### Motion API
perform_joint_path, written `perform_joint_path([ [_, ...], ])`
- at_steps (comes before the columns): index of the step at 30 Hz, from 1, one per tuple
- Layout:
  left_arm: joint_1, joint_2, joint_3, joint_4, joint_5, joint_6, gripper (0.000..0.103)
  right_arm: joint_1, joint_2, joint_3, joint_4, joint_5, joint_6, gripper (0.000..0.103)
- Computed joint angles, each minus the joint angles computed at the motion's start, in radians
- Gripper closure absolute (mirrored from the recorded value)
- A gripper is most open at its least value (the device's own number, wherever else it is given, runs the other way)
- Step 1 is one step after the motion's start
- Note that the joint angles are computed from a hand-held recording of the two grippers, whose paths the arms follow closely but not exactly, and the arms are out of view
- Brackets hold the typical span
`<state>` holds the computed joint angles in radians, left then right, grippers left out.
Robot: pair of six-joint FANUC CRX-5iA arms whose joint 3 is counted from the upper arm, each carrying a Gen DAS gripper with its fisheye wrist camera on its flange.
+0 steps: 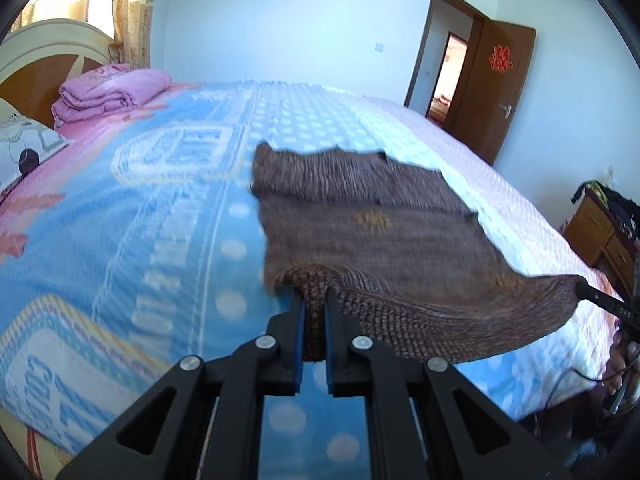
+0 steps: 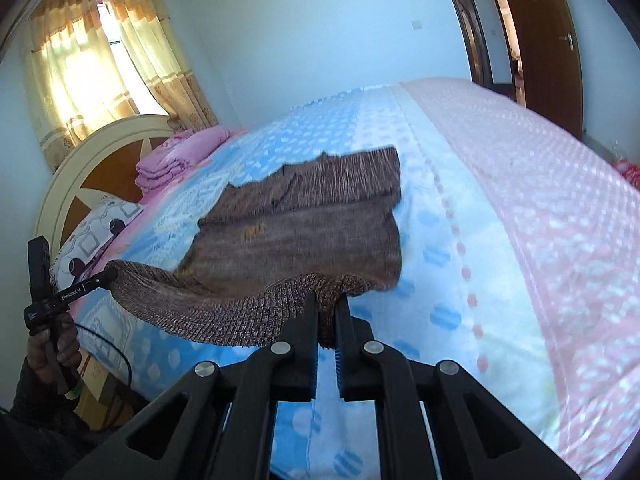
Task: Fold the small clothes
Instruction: 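Lift the hem with both grippers, fold it over toward the collar, release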
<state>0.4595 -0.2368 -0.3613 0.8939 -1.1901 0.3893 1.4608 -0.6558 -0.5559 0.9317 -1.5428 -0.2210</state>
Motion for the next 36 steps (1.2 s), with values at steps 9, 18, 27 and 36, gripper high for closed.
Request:
perform_joint_path([
  [9,-0.138,0.139,0.161,0.0,0.132,0.128,0.094,-0.363,0.113,0.117,0.002,0.252,0.226,0.097],
  [18,-0.242,0.272,0.356,-0.019,0.231,0.219,0.094,-0.671,0.255,0.272,-0.074,0.462,0.437,0.097],
  [27,-0.341,0.45,0.565,-0.186,0.296,0.369,0.094,-0.91,0.437,0.412,-0.261,0.599,0.619,0.097],
  [36,-0.459,0.69,0.843,-0.527,0.258,0.618,0.092,-1.085,0.712,0.598,-0.445,0.59,0.814,0.097],
])
